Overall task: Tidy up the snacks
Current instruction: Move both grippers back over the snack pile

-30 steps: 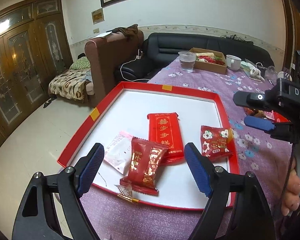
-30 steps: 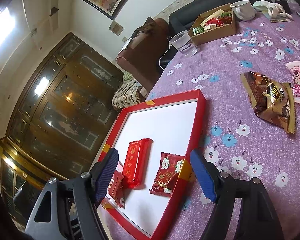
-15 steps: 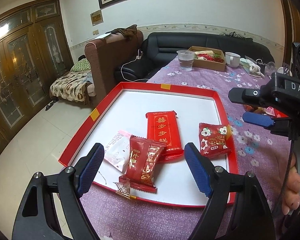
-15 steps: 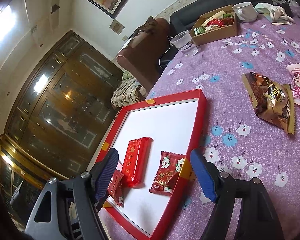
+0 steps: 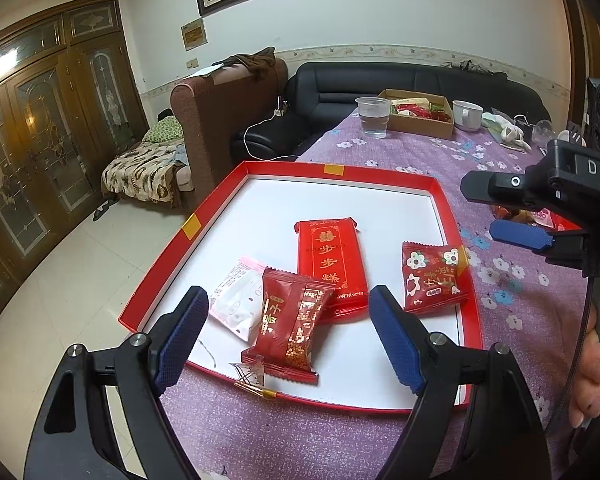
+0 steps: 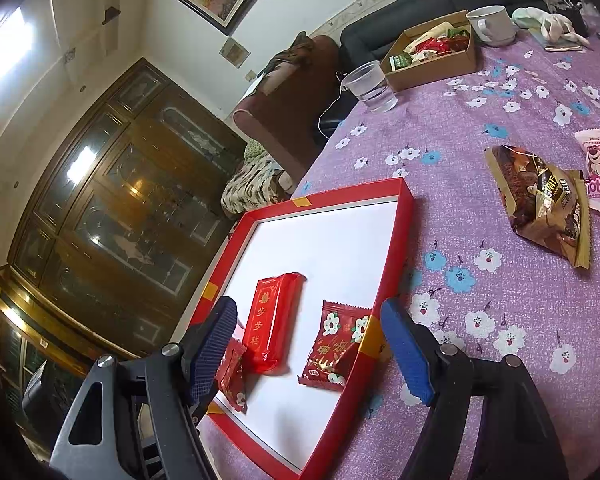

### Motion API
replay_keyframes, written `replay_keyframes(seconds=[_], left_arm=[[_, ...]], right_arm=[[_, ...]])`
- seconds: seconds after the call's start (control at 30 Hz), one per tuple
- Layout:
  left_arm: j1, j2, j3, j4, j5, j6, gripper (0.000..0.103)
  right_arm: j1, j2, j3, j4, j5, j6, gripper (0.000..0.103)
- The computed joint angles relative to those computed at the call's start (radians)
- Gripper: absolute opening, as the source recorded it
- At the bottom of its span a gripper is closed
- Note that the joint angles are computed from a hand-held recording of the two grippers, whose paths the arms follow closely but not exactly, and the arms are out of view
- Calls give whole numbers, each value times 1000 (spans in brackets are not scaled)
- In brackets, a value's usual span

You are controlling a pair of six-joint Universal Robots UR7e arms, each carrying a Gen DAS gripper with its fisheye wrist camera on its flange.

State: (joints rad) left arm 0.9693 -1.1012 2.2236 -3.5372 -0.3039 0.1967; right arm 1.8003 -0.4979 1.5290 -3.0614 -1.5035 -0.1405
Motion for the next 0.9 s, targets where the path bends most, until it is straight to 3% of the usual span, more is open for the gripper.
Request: replay_keyframes(seconds=[0.17,0.33,0.43,0.5,0.57,0.73,0.9], left_arm=[[-10,-24,7,69,-35,-39,83],[-50,2,20,52,-91,10,83],[-68,12,36,110,-146,-12,83],[-81,24,39,167,-181,-34,83],[-95,38,33,222,-212,-46,83],[-136,83,-3,336,-297,-47,83],[-143,114,-96,516,-434,-43,83]], right_arm=[[-4,-26,32,-26,5,-9,76],[-48,-160,206,-177,4,-26,76],[-90,-274,339,-303,-63,-33,76],[-119,-352,425,-395,-155,-64,77],[-150,-409,463,-424,-206,-71,80],[-203,-470,378,-306,-382,-118,80],[-214,-407,171,48,-482,-111,80]])
